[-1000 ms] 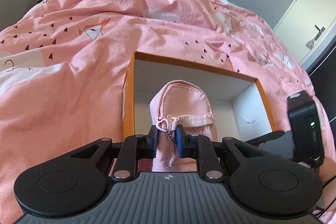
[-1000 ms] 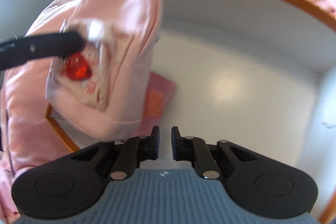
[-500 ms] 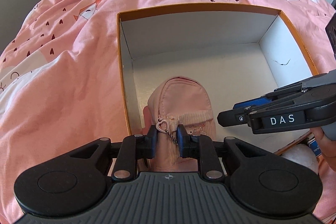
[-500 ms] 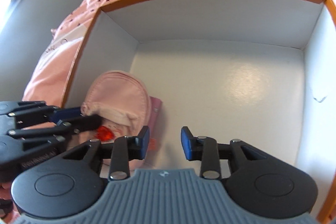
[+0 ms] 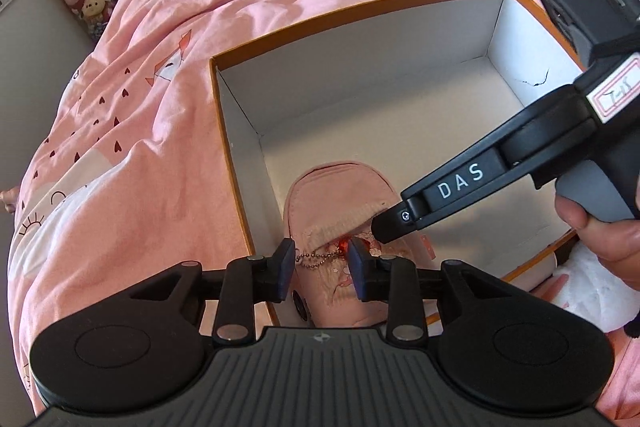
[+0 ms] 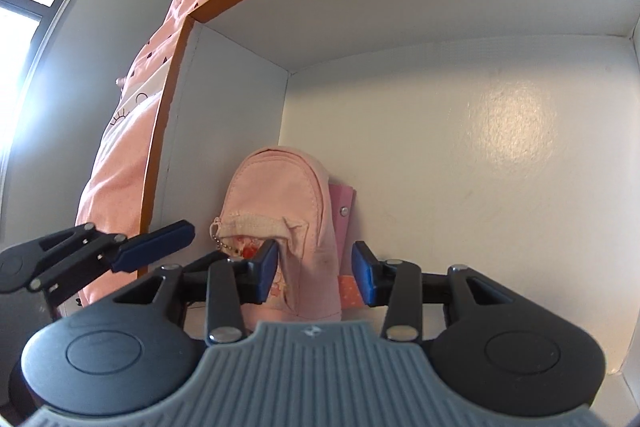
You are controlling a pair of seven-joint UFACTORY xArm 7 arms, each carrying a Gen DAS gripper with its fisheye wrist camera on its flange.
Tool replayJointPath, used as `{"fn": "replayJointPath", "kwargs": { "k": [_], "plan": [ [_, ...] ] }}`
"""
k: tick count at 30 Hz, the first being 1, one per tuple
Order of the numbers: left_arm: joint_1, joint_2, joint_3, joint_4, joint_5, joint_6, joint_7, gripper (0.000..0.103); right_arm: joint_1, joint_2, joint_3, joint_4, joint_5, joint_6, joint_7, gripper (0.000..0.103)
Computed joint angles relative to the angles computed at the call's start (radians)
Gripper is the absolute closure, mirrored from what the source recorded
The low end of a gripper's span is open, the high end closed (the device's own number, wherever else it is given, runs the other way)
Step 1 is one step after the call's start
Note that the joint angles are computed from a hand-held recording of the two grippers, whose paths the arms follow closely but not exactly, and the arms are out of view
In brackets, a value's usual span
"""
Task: Organize objects
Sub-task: 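Open both grippers to release pouch and wallet inside the box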
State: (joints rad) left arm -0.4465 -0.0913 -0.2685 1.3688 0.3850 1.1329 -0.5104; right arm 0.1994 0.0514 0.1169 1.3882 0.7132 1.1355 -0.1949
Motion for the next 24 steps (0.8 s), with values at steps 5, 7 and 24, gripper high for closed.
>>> {"fn": "replayJointPath", "kwargs": {
  "k": [5,7,24],
  "plan": [
    [0.017,-0.075,0.006,-0.056,-0.032,-0.059,-0.044,0.065,-0.002,0.016,0.003,0.009,0.029,0.031,0.005,0.072],
    [0.03,-0.096,0.007,-0.076,-0.054,-0.087,-0.053,0.065,0.003,0.016,0.009,0.008,0.023,0.031,0.005,0.077],
    [0.063,-0.33,-0.043,-0.271,-0.219,-0.229,-0.109,0.065,0.055,-0.353,-0.045,-0.231,-0.062,-0.118,-0.14,0.065]
  ]
}}
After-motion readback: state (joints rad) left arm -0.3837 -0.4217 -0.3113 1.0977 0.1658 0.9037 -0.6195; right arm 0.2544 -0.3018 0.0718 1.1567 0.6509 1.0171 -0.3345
